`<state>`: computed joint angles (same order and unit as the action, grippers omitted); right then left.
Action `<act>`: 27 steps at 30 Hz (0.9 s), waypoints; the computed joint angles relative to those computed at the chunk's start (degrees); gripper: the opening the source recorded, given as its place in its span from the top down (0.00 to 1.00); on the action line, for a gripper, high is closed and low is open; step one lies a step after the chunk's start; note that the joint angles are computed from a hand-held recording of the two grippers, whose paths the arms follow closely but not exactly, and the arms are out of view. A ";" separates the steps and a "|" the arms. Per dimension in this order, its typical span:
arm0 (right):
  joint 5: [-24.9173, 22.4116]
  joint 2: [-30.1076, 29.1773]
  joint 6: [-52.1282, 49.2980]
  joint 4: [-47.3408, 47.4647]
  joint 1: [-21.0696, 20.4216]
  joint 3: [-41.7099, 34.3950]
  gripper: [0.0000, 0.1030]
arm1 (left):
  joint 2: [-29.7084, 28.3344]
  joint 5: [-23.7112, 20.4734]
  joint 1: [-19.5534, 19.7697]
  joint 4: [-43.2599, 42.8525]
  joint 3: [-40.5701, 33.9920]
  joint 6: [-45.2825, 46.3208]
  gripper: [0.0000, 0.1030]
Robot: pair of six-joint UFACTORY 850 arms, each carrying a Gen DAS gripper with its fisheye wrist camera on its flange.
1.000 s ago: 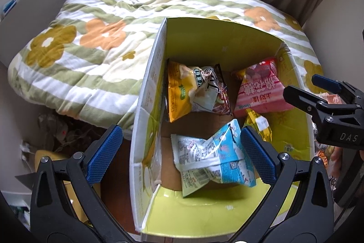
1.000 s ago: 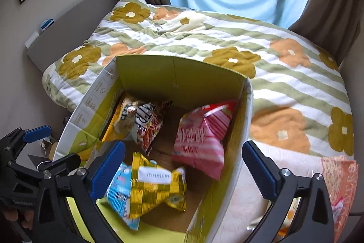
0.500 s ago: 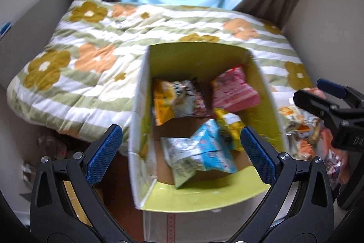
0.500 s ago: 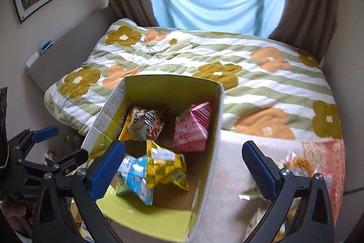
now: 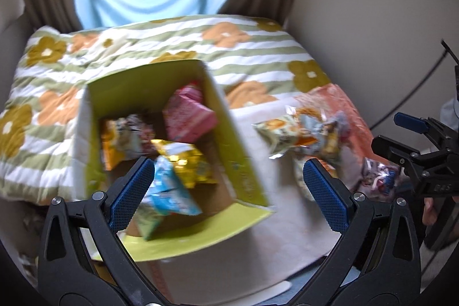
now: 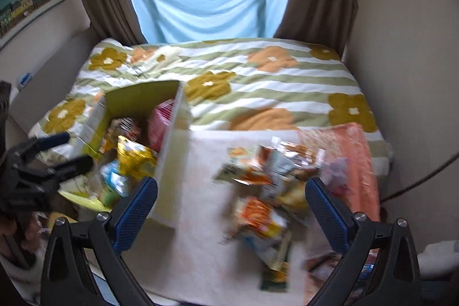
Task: Organize snacks
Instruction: 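Lower both tools toward the remaining snack bags on the pink mat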
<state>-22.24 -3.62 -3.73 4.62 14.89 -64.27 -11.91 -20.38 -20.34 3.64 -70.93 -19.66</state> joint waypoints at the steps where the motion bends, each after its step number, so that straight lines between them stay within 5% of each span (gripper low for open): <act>1: -0.42 0.49 -0.01 -1.58 -1.05 0.63 0.01 | -0.53 -0.15 -0.84 0.32 -0.58 -0.61 0.00; 15: -7.45 3.08 -37.33 18.12 -18.90 6.79 0.01 | -16.51 -8.66 -11.63 4.19 -16.07 -13.23 0.00; 21: -9.84 0.74 -45.96 18.70 -22.63 7.63 0.01 | -24.51 -12.87 -13.75 4.42 -22.68 -16.83 0.00; 27: -9.51 -1.88 -51.89 18.24 -24.82 7.95 0.01 | -27.39 -11.30 -13.76 -0.32 -22.94 -18.30 0.00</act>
<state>-31.74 -5.51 -55.61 22.86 -9.94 -56.32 -39.31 -31.68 -34.10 3.32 -93.87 -37.96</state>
